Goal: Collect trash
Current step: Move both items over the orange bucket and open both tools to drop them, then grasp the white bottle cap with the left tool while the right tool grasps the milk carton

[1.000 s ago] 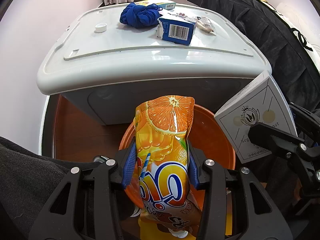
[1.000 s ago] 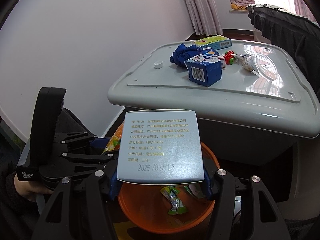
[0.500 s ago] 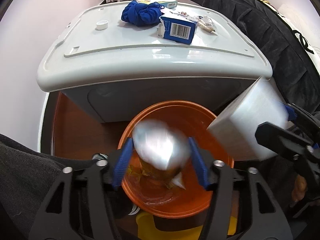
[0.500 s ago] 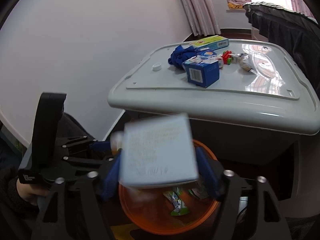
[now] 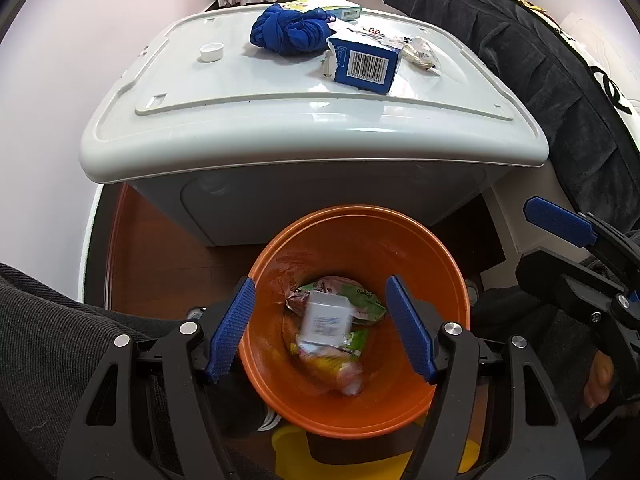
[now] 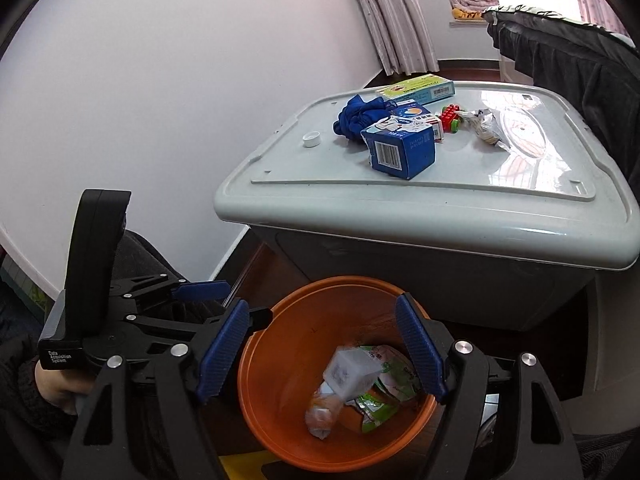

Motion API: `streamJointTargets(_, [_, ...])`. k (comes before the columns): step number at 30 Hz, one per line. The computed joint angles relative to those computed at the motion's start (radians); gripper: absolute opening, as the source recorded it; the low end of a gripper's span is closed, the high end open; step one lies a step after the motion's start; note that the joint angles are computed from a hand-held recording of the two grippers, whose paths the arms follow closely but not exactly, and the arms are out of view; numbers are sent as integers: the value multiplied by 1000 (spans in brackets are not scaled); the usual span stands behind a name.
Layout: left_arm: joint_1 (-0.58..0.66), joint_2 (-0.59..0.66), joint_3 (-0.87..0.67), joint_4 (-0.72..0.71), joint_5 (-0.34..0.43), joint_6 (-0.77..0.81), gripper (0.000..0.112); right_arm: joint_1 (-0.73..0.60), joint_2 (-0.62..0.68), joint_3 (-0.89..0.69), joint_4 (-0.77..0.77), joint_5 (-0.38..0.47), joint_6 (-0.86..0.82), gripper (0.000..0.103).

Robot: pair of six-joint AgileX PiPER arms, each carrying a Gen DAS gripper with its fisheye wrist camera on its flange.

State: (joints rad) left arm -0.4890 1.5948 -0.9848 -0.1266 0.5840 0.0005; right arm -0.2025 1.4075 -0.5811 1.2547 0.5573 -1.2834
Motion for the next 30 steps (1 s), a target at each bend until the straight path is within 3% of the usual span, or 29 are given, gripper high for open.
streamJointTargets(12, [6, -3, -15, -23, 4, 20, 67, 6, 0, -12, 4, -19, 4, 76])
streamJointTargets(15, [31, -7, -37, -77, -12, 88, 78, 22, 22, -66, -5, -46, 19, 85])
streamJointTargets(20, [91, 57, -187, -88, 28, 140, 82, 62, 179, -288, -71, -89, 62, 89])
streamJointTargets(22, [125, 83, -247, -94, 37, 155, 89, 69, 292, -434, -168, -86, 144, 89])
streamJointTargets(24, [167, 110, -300, -146, 53, 227, 90, 67, 392, -561, -261, -63, 219, 89])
streamJointTargets(30, [250, 295, -613, -162, 217, 385, 90, 63, 669, -921, -512, 42, 400, 89])
